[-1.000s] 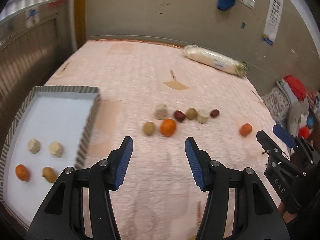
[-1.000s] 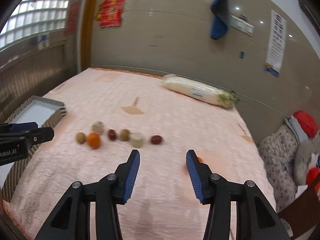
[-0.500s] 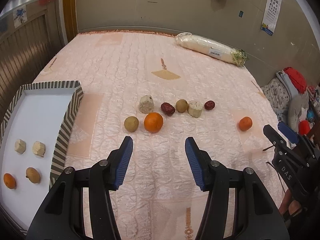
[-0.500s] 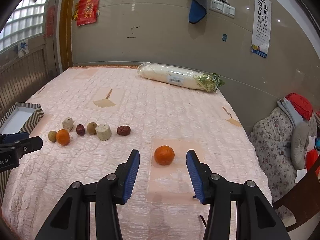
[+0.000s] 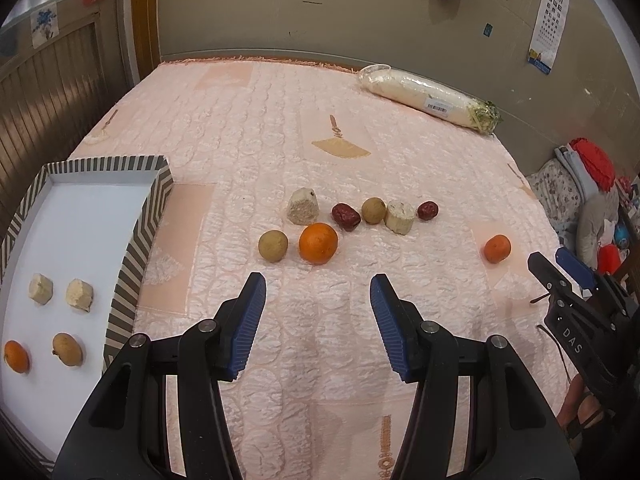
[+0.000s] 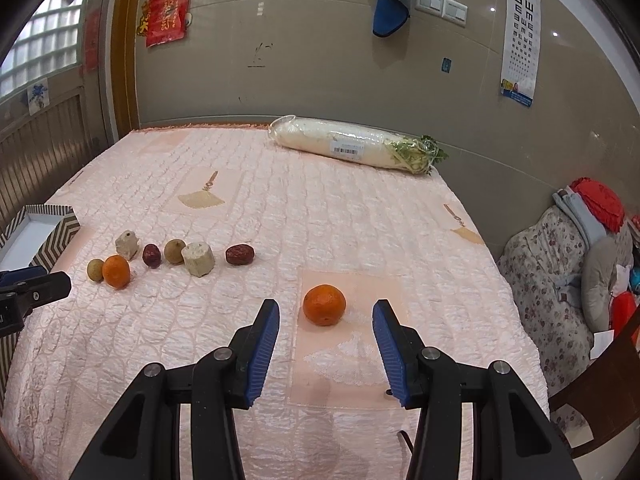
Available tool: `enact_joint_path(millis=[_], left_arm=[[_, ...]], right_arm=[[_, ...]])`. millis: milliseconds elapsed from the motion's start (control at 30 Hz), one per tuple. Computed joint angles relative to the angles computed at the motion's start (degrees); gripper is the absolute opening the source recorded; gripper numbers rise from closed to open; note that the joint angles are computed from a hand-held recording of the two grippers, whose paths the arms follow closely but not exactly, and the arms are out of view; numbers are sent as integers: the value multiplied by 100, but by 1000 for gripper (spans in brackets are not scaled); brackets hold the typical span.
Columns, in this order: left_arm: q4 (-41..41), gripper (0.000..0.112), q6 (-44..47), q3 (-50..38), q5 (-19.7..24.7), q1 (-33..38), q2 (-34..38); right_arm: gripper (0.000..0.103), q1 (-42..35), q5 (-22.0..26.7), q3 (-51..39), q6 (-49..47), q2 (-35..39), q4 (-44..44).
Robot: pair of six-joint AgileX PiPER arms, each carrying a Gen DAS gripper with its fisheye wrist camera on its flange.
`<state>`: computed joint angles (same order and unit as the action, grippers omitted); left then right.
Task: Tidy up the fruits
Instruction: 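Move both open tools back toward the remaining fruits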
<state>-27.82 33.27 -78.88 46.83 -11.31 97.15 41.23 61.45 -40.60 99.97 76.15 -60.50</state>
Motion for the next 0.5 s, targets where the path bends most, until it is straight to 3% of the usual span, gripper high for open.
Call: enact_joint_path(millis=[300, 367, 500], left_arm=[[-11, 55, 40, -5, -1, -9, 29], [-85, 54, 178, -178, 203, 42, 157], [117, 54, 198, -739, 652, 68, 595]], right_arm=[[47, -94, -161, 20, -10, 25, 12], [47, -143, -255, 33, -33, 8, 21], [47, -498, -960, 130, -304, -183, 141]])
